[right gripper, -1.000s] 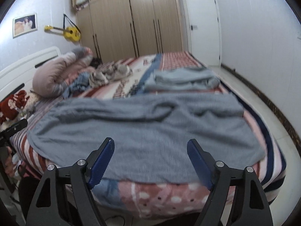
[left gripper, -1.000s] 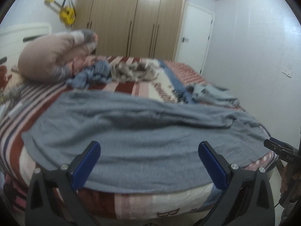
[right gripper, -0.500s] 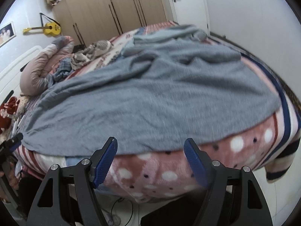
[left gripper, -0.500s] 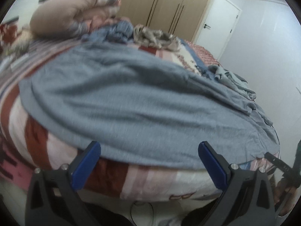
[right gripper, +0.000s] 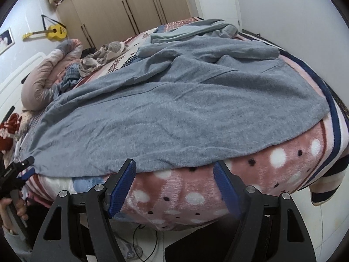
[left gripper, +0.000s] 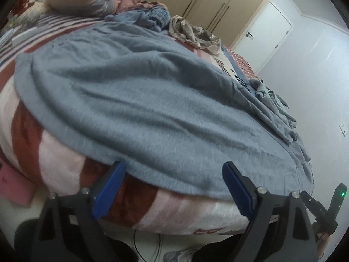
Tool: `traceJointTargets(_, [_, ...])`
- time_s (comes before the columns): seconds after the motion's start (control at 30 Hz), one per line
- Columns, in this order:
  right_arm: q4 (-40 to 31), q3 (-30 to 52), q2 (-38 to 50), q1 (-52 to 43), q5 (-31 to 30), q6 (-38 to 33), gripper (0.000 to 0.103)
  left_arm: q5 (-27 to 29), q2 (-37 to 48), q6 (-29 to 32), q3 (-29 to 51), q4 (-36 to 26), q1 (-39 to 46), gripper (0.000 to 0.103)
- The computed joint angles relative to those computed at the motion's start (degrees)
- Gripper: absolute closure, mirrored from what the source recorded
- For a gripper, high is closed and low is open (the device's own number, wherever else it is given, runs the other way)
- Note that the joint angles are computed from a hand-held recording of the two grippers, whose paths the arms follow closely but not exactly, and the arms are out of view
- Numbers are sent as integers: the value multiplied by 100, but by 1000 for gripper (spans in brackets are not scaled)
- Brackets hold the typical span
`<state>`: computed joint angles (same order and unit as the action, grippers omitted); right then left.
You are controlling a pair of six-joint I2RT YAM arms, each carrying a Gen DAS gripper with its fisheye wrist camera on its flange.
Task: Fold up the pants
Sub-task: 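Lower both tools to the sweatpants waistband and close both grippers on it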
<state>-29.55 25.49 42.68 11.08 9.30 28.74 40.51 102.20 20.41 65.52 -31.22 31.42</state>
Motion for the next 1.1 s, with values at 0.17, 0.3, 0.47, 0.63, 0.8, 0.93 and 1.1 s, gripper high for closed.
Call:
traceJointTargets(0.17, [-103, -39, -150, -373, -169, -168, 33, -22, 135, -134, -18, 135, 212, 14])
traceJointTargets(0.3, [-22, -63, -238, -760, -461, -283, 33, 113, 387, -241, 339, -48, 203, 14])
traceJointTargets(0.47, [123, -94, -266, -1132, -766, -439, 33, 55, 482, -684, 591, 332, 89, 41])
traceJointTargets(0.63, [218, -198, -434, -1563, -1096, -518, 33, 235, 828, -1076, 1050, 306, 142, 63])
traceJointTargets(0.8, [212, -226, -399, -1979, -1576, -527, 35, 260, 867, -891, 1152, 153, 147, 63])
traceJointTargets(0.93, [-26, -280, -522, -1812, -1764, -365, 36, 348, 913, -788, 1198, 33, 176, 62])
traceJointTargets(1.1, [466, -410, -260, -1438, -1610, -25, 36, 274, 949, -699, 1285, -78, 57, 52])
